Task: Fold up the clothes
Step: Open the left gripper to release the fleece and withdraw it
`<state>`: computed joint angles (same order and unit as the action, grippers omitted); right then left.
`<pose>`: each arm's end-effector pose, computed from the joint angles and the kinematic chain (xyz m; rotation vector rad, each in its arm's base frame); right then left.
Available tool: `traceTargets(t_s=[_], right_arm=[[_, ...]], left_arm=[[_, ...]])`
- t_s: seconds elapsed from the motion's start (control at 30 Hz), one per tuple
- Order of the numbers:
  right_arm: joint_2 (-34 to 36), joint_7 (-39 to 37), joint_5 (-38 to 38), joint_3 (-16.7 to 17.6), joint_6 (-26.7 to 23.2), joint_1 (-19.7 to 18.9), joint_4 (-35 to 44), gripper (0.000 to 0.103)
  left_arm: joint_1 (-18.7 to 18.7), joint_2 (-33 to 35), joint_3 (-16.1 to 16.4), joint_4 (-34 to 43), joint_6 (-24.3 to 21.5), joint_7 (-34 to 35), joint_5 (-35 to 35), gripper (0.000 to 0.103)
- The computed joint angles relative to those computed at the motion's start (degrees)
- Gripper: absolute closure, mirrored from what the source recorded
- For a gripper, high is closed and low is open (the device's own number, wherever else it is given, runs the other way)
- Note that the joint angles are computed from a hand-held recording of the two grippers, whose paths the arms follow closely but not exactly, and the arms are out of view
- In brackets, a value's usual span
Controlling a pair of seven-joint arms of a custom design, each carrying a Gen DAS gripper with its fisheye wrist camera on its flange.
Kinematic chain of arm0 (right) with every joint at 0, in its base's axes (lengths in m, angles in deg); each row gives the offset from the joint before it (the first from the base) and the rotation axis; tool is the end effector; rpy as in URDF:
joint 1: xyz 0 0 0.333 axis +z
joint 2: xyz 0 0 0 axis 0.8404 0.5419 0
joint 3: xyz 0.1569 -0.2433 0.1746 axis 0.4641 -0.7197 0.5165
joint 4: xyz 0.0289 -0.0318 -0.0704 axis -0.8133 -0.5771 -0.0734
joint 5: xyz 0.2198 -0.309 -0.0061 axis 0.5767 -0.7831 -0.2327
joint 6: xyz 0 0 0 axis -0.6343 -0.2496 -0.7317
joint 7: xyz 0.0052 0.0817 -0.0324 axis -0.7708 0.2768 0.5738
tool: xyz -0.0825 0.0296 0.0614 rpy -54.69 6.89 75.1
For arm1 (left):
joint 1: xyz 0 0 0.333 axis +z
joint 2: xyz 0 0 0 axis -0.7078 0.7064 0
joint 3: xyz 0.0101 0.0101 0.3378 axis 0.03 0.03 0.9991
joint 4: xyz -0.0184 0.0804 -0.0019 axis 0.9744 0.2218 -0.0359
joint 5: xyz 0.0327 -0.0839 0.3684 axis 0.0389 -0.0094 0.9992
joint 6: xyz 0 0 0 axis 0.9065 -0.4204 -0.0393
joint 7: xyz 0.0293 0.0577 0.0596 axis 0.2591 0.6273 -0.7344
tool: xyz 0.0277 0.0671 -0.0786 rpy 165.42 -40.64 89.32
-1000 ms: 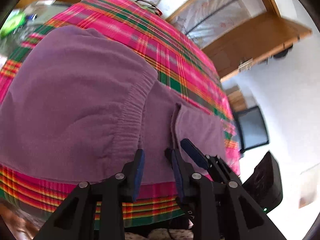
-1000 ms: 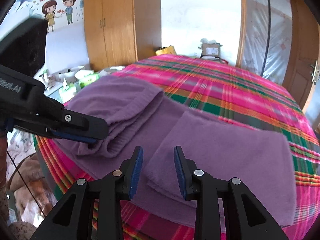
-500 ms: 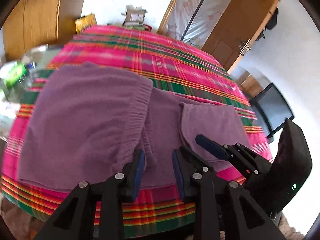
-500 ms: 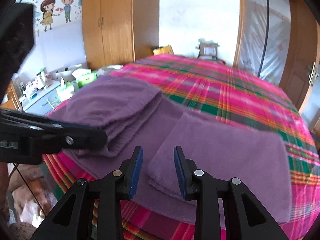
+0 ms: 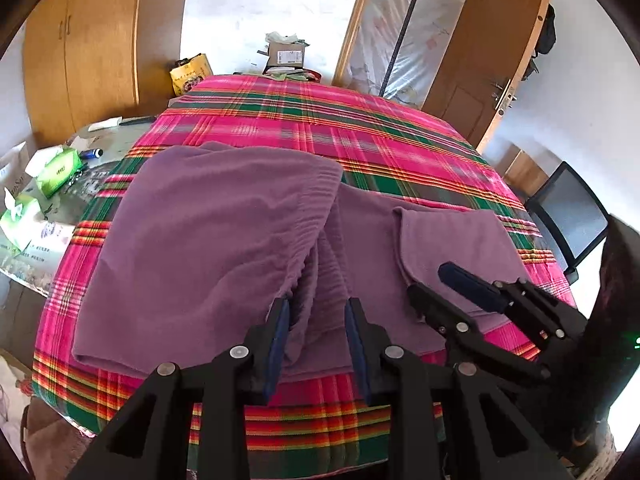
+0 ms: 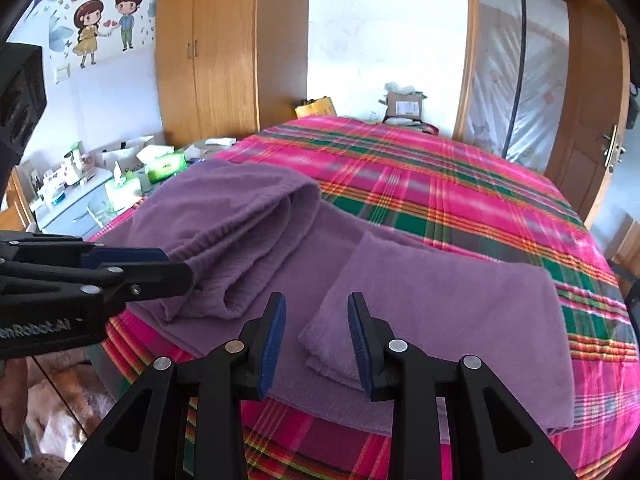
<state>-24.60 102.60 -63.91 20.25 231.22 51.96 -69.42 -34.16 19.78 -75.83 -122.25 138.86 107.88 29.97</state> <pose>0.6204 0.2213 0.3175 -2.0706 1.0445 -0.5318 0.6298 -0.0497 0.3562 -1.9804 1.7769 -0.8780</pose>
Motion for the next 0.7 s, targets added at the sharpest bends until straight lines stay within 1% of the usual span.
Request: traceTargets(t_s=[0.07,0.13,0.23,0.3,0.4,0.5,0.53,0.57,0.6,0.63,0.67,0.7], right_arm=[[0.4,0.2,0.6,-0.5,-1.3,0.7,0.4,0.07],[0.6,-0.1,1.5,-0.7,-2.3,1.2,0.7,0.07],[0.3,-0.5,3.4,-2.9,-2.1,3.6,0.5,0.07],[0.2,-0.8,4.1,-3.3,-2.0,4.1,0.4,0.07],[0.0,-0.7,5.0,-3.0,-2.0,3.9,0.2,0.07],[-0.3,-0.2,5.5,-2.6,-1.4,3.6,-0.1,0.07],[-0.5,-0.1,5.7,-3.0,-1.0,4.0,-0.3,0.07],[-0.7,0.1,5.8,-3.4,-0.5,4.3,-0.5,0.07],[-0.9,0.4,5.7,-3.6,-0.2,4.5,-0.6,0.07],[-1.0,0.7,5.6,-3.6,0.0,4.5,-0.7,0.07],[-1.2,1.0,5.4,-3.6,0.2,4.5,-0.8,0.07],[-1.3,1.3,5.2,-3.7,0.4,4.6,-0.9,0.07]], left_arm=[[0.0,0.0,0.1,-0.3,0.3,0.0,0.1,0.074],[1.0,0.0,-0.8,-0.6,0.3,0.2,0.0,0.074],[1.8,0.1,-1.4,-0.9,0.6,0.2,-0.2,0.074],[3.4,0.3,-3.0,-1.2,0.9,0.7,-0.4,0.074],[5.5,0.3,-5.2,-1.8,1.6,1.7,0.0,0.074],[11.5,1.1,-12.0,-2.4,2.3,4.1,0.6,0.074],[14.8,1.8,-15.6,-2.5,2.3,5.4,0.6,0.074],[16.4,2.0,-17.3,-2.8,2.5,5.5,1.1,0.074],[17.0,2.0,-17.9,-3.0,2.7,5.6,1.3,0.074],[16.4,1.7,-17.3,-3.2,3.0,5.5,1.8,0.074],[16.9,1.7,-17.9,-3.5,3.3,5.7,2.2,0.074],[19.3,2.2,-20.5,-3.7,3.2,6.1,2.9,0.073]])
